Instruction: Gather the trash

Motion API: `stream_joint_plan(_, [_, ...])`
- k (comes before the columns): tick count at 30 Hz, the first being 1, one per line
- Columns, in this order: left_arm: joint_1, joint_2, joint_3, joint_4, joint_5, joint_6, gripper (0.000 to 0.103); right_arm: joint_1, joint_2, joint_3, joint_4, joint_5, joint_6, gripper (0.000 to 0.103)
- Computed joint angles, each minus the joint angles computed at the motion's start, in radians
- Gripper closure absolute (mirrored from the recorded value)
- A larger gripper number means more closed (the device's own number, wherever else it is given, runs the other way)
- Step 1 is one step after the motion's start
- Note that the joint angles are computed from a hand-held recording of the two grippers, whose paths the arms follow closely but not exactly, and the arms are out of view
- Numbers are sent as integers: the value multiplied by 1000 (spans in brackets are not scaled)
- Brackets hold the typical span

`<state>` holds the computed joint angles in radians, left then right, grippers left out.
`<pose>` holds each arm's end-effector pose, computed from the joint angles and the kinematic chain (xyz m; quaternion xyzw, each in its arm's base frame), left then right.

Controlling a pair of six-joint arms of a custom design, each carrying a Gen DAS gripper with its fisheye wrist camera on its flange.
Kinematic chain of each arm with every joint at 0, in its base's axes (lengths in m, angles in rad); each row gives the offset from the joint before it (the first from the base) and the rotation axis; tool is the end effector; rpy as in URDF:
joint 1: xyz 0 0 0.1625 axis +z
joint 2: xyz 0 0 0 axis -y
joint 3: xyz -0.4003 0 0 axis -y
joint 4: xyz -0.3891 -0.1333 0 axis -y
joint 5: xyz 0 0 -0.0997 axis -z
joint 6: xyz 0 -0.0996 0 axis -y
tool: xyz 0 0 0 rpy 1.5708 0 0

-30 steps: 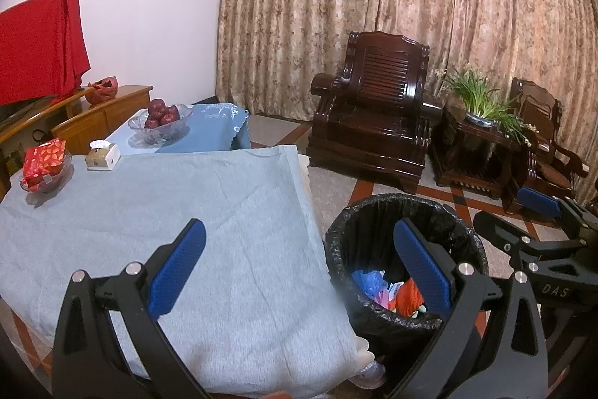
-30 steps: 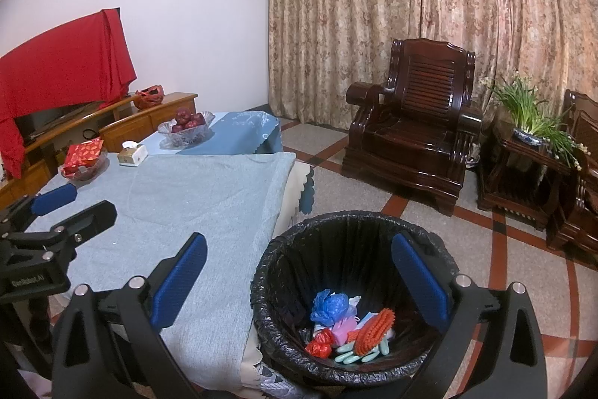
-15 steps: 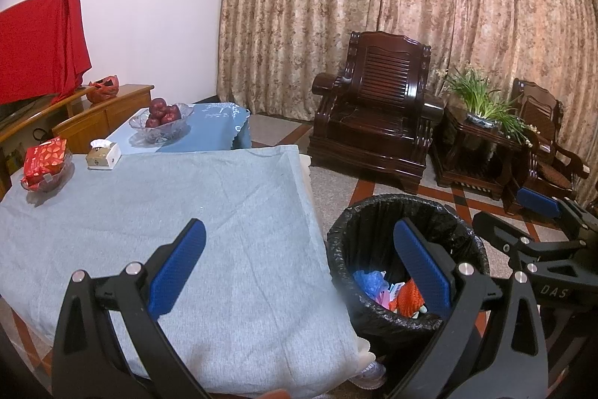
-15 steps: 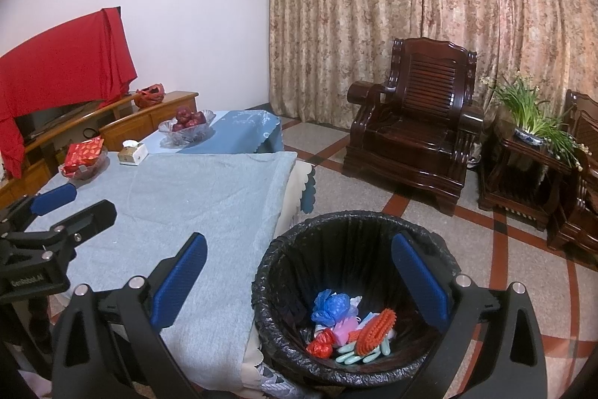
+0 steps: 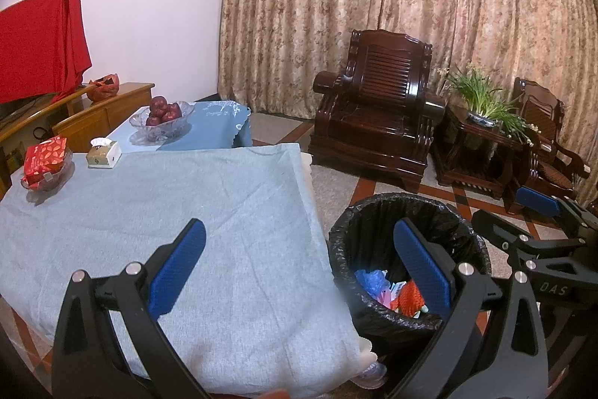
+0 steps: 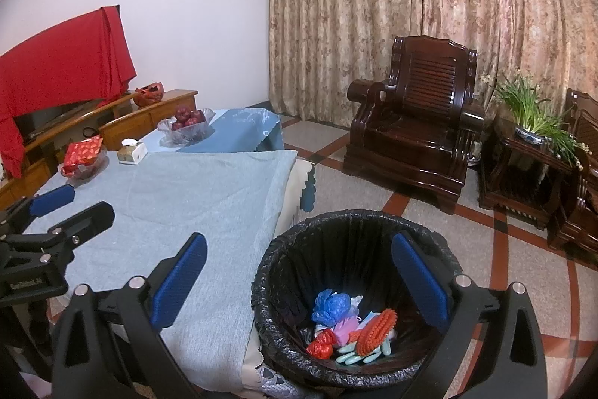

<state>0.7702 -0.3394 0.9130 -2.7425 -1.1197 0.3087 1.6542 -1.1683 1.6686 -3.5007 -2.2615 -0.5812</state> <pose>-0.4778 -0.7097 0.0667 0.4345 0.8265 -0.3305 0.1374 0.1186 -0.5804 0.4321 0.0221 -0.7441 0.5348 0.3997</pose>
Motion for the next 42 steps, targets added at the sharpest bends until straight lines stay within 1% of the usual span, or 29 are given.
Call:
stream_joint_plan(10, [3,0,-3,4,-1,0,5,-6,3,-8,13,-2,5,6])
stream_joint_plan(19, [16,-12,33,-11,0,-2,5,-12,6,-8,18,0,10,6])
stream_joint_plan(28, [21,6,-11,22,2,-9,5,-14,6,-7,23,2,12,6])
stream_joint_plan(30, [20,-1,3,15,3,-9,5,-19,8,-4,20,5,11,6])
stream_joint_plan(32, [21,8,-15,25,3,-8,5,-21,8,-1,18,6,11,6])
stream_joint_plan(33, [20,0,2,15,3,-8,5,-20,8,-2,17,6,12,6])
stream_joint_plan(37, [21,9,-20,30,3,-9,5,-20,8,-4,21,5,11,6])
stream_joint_plan(41, [20,2,-7,23,3,-8,5,-22,5,3,17,8,12,6])
stream_joint_plan(42, [21,9,-22,32,2,-9,5,-20,8,-4,22,5,11,6])
